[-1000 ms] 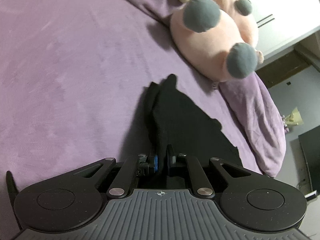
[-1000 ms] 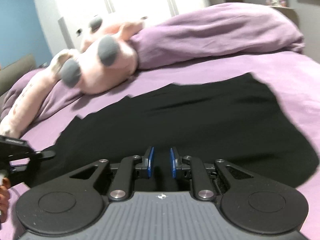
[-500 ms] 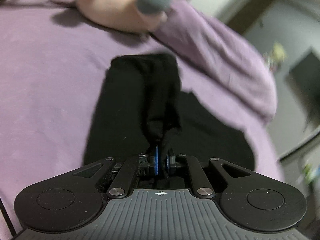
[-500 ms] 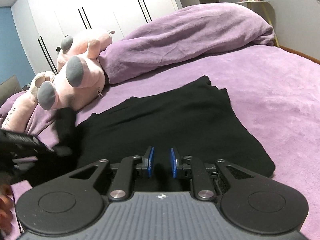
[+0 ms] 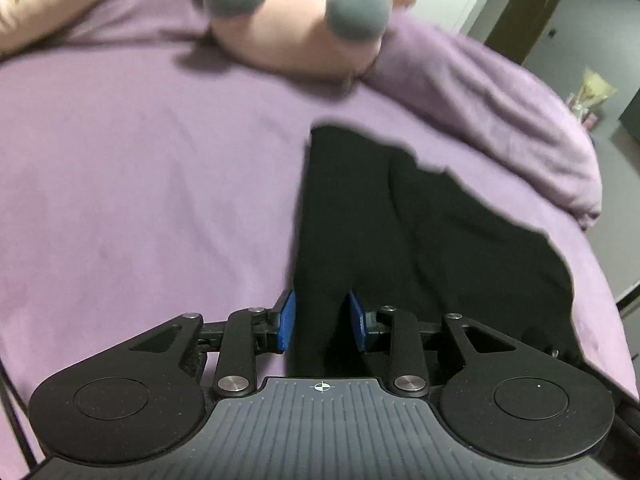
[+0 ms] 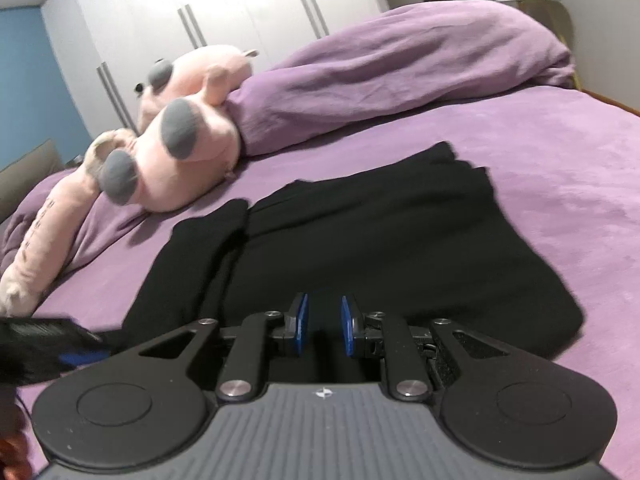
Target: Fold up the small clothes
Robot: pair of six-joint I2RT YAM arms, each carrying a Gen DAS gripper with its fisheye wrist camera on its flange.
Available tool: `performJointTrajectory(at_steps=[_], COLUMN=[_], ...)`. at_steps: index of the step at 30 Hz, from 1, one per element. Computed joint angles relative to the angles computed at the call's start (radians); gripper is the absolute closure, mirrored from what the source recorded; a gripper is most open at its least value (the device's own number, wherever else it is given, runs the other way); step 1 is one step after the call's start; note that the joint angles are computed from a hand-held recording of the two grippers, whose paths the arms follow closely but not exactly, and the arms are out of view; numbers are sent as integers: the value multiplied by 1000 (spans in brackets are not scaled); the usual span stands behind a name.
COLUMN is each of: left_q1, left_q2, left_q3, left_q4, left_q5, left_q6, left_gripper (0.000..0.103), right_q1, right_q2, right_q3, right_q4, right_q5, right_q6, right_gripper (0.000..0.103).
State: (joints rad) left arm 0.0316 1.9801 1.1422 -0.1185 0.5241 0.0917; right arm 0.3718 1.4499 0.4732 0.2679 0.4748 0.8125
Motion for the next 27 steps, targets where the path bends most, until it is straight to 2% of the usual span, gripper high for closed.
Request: performJointTrajectory(at_steps=[1,3,5,6,8,10,12,14,15,16,17,18,19,22,23,24,25,27], left_q1=[-7,-35,-45,-34,15,49,75,84,86,85,78,74,76,75,73,77,77,81], left_q2=[2,-18,-24,-16,5,16,13,29,36,43,45,46,46,50,56,61,62,59], left_q3=[-13,-66,-84,-78,-40,-28,-24,0,9,17,19,19,17,12,14,16,20,23], left_q4=[9,67,83,77,21,26,35,14,4,-4,-2,-1,-5,4,3,-5,-16,-26], left_q5=[12,5,-10,12,70,77,73,86,89,91,89,88,91,114,116,117,117,122], left_q6=[-6,51,94,84,46,-9,-34,-41,-40,-34,-28,-18,-5,1,3,13,26,49], left_gripper=[68,46,45,45,46,46,45,45,45,45,45,45,45,44,43,42,42,42], right_q1=[9,13,-22,-26,-47,-86,-121,-145,-136,-117,-98,-83,-72,-101,-113,-112,-102,-104], right_q2=[9,31,63,59,17,4,44,119,159,190,213,223,223,193,192,188,193,172], right_q3=[9,33,75,72,30,-2,-2,25,55,88,114,134,133,34,22,36,81,75], right_q4=[-4,-31,-91,-85,-8,92,182,246,243,217,196,177,184,353,354,286,158,150], right_q5=[0,-21,-128,-143,-204,-299,-400,-506,-513,-495,-478,-460,-454,-498,-504,-486,-450,-468], right_q6=[-3,-10,-27,-20,-7,34,98,137,138,120,97,76,64,115,129,115,65,8], right_gripper=[86,85,84,83,82,75,64,59,59,60,71,91,93,93,93,93,93,90])
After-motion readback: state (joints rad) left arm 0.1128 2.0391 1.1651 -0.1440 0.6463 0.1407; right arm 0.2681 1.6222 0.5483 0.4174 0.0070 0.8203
